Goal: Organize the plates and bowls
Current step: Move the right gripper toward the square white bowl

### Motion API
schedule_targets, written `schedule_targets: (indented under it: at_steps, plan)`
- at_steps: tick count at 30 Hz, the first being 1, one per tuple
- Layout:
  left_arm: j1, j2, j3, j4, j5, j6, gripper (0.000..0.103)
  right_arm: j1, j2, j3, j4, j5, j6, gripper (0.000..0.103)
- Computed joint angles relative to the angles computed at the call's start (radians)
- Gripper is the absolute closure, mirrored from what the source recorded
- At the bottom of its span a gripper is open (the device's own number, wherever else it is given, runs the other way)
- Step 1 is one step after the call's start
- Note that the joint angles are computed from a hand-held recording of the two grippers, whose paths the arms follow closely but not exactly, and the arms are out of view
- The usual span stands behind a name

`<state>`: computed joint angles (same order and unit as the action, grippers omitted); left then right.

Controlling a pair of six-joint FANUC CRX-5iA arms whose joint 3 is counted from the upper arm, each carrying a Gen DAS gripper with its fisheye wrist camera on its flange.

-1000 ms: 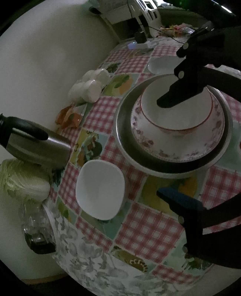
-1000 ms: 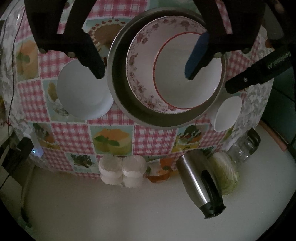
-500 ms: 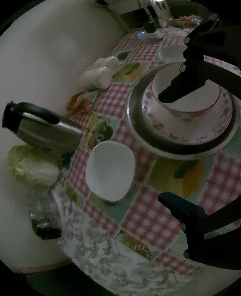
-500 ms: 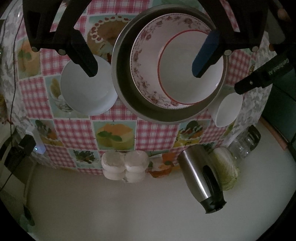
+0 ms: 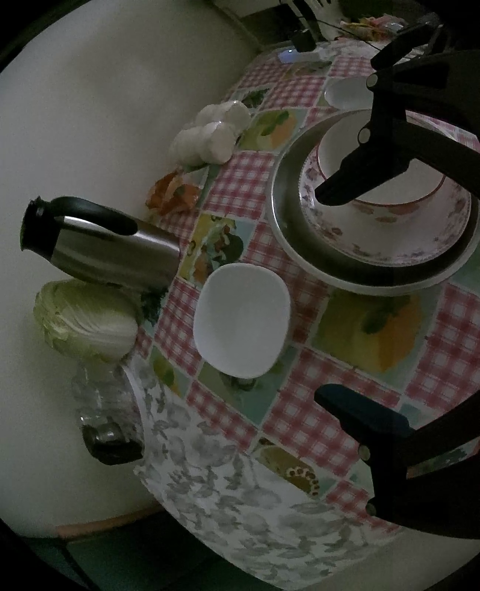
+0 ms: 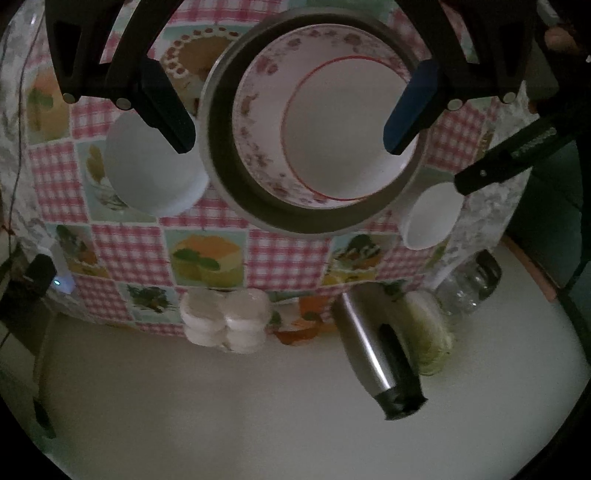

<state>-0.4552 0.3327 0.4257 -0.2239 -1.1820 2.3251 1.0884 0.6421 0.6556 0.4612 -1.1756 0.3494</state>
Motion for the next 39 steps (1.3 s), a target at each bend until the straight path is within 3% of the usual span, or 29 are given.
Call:
schedule_targets:
  at_steps: [3, 11, 18, 26, 33, 39]
  plan:
    - [-0.007, 0.001, 0.015, -0.028, -0.01, 0.005, 0.006, 0.005, 0.008, 0.009, 0.014, 0.005, 0.006, 0.0]
    - [-0.007, -0.023, 0.015, -0.092, 0.01, 0.046, 0.006, 0.021, 0.07, 0.098, 0.079, -0.119, -0.035, 0.0]
    - [0.033, -0.037, -0.011, -0.068, 0.017, 0.081, 0.006, 0.021, 0.088, 0.121, 0.068, -0.146, -0.064, 0.0]
    - [0.076, -0.016, -0.001, -0.059, -0.062, 0.093, 0.006, 0.026, 0.107, 0.144, 0.069, -0.148, -0.066, 0.0]
    - [0.133, -0.038, -0.074, 0.005, 0.004, 0.08, 0.006, 0.027, 0.125, 0.162, 0.095, -0.143, -0.117, 0.0]
    - [0.139, -0.045, -0.072, -0.045, 0.02, 0.073, 0.006, 0.023, 0.21, 0.319, 0.06, -0.203, -0.079, 0.0]
